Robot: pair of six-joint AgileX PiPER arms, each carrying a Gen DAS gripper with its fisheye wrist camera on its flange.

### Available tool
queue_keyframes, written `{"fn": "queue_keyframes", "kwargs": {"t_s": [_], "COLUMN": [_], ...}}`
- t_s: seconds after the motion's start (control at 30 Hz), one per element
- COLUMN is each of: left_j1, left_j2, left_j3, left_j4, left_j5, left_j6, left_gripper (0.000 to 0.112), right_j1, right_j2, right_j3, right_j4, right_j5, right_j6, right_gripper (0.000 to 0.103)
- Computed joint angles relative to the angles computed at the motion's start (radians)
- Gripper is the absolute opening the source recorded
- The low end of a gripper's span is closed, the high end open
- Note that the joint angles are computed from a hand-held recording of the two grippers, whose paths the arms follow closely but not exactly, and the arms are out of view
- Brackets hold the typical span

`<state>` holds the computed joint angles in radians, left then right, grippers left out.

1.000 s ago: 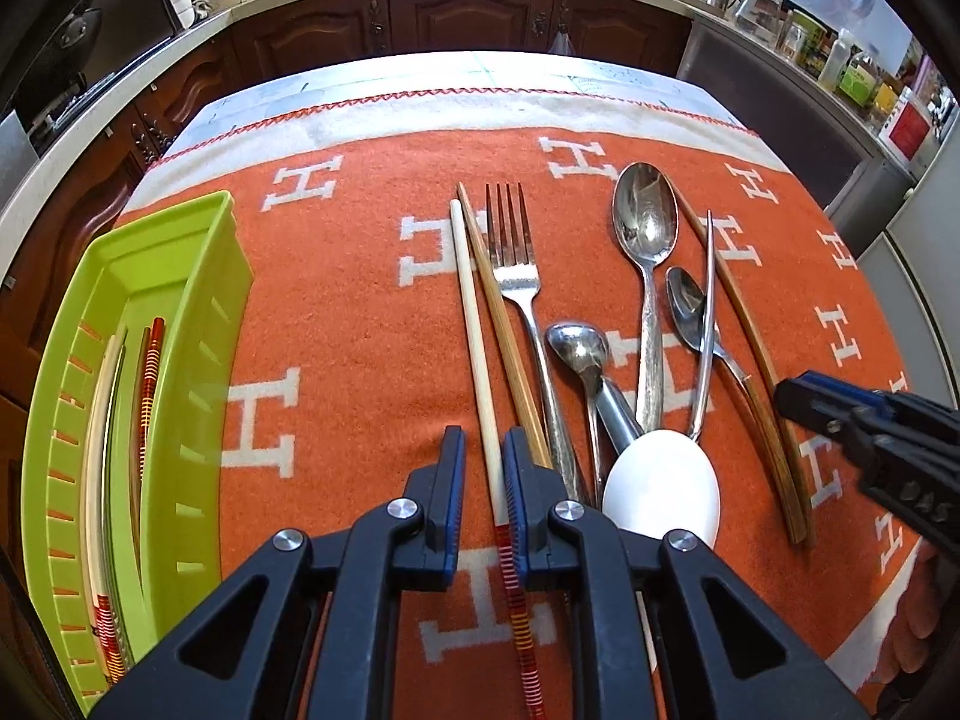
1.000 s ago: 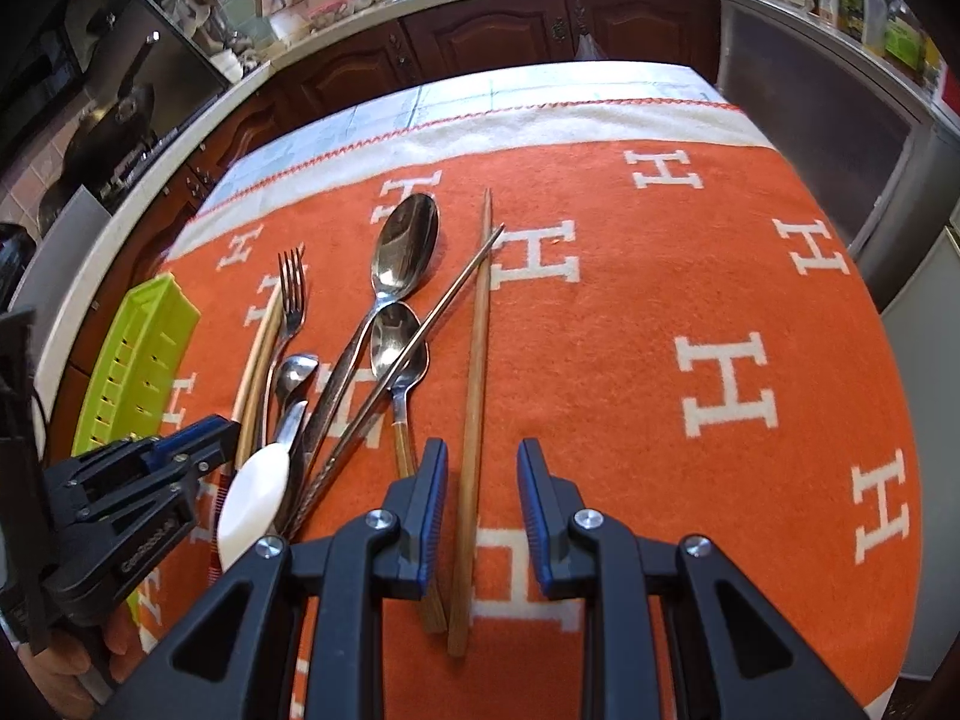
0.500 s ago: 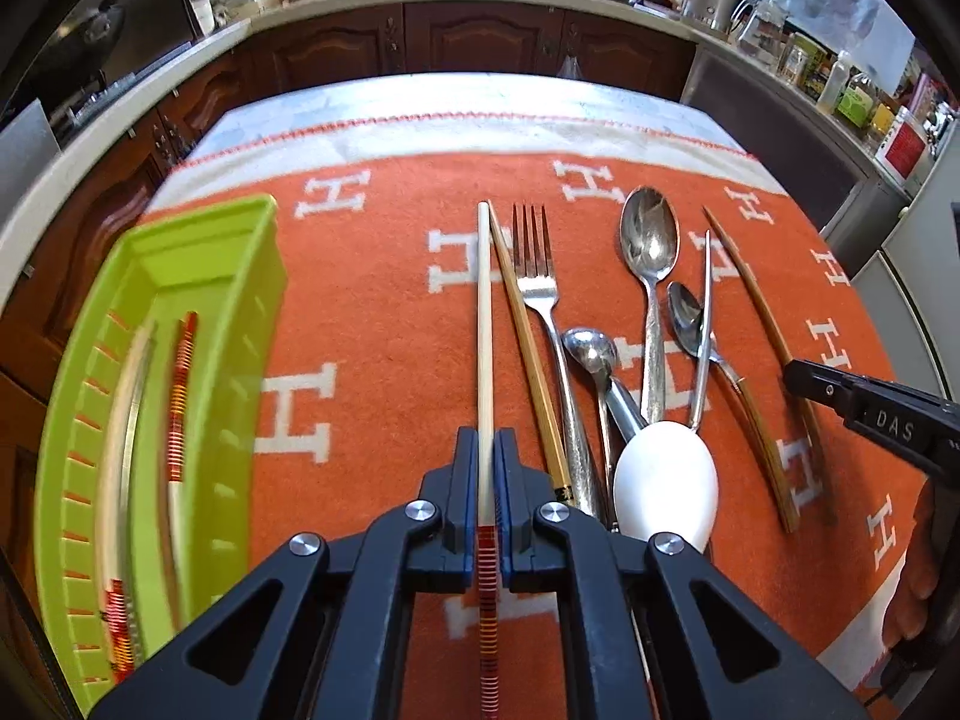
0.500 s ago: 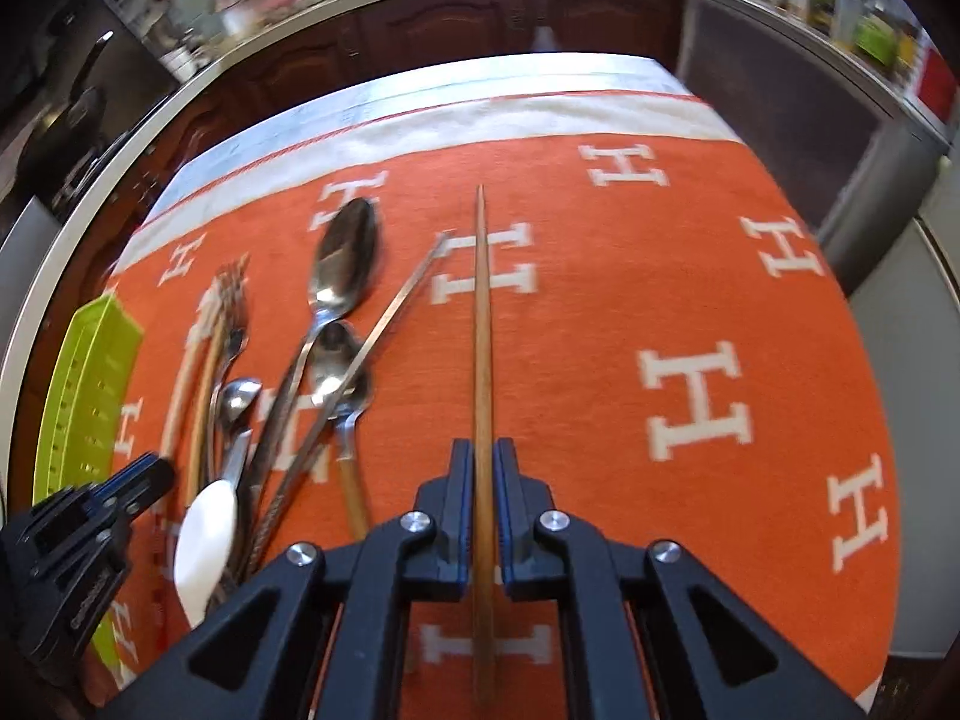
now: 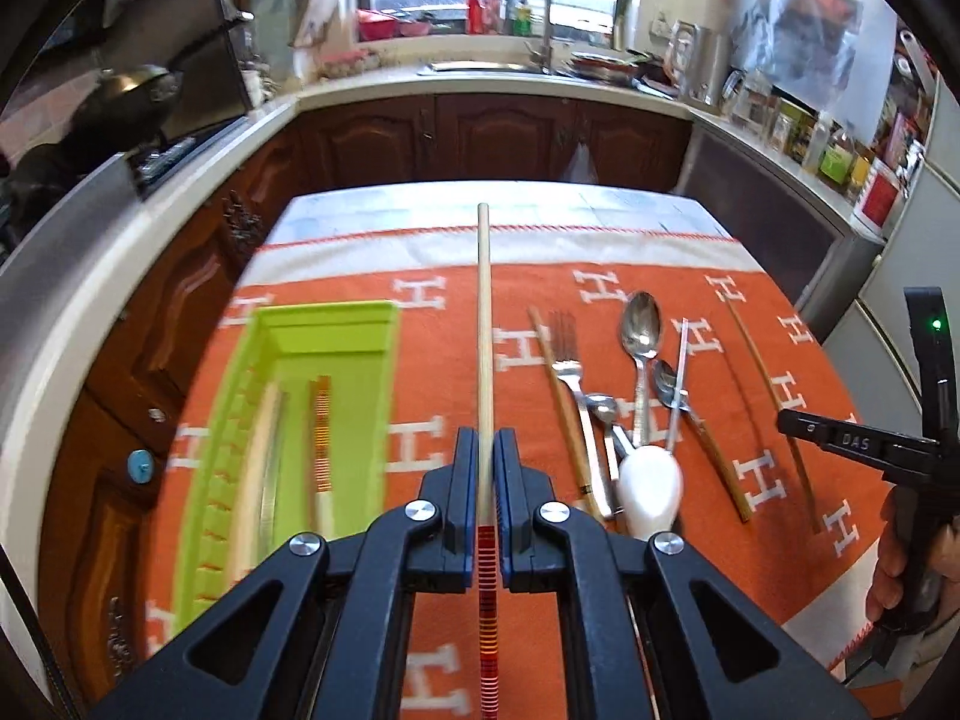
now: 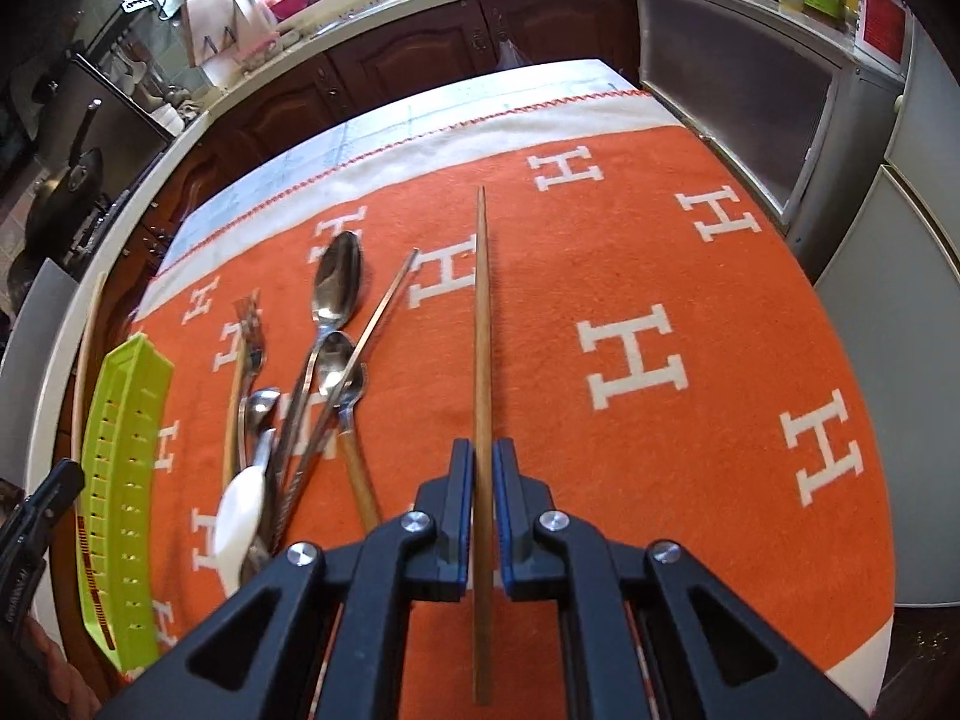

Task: Organize utensils
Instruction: 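Carry both chopsticks over the green tray and open both tools to drop them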

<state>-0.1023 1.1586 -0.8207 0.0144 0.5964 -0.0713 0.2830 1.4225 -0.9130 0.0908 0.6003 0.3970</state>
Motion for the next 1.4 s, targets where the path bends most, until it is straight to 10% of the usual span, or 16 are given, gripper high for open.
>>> {"fn": "queue_keyframes", "kwargs": {"t_s": [0.53, 1.0, 1.4], "left_j1": [0.46, 0.613, 0.72], "left_j2": [0.012, 0.091, 0.083], "left_j3": [0.027, -0.014, -0.063], "left_j4": [-0.317, -0.422, -0.499], "left_j5": [0.04, 0.093, 0.152], "left_j6": [0.588, 0.746, 0.816], "left_gripper": [0.003, 0.023, 0.024], "right_j1": [0.173, 0.506, 0.514], "right_j2": [-0.028, 0.381, 0.494], "right_j3": [-0.177, -0.72, -0.822], "right_j4": [0.129, 0.067, 0.201], "right_j5": [0.1, 0.31, 0.326], "right_j6": [-0.06, 0.025, 0.046], "right_gripper": [0.007, 0.007, 0.01]}}
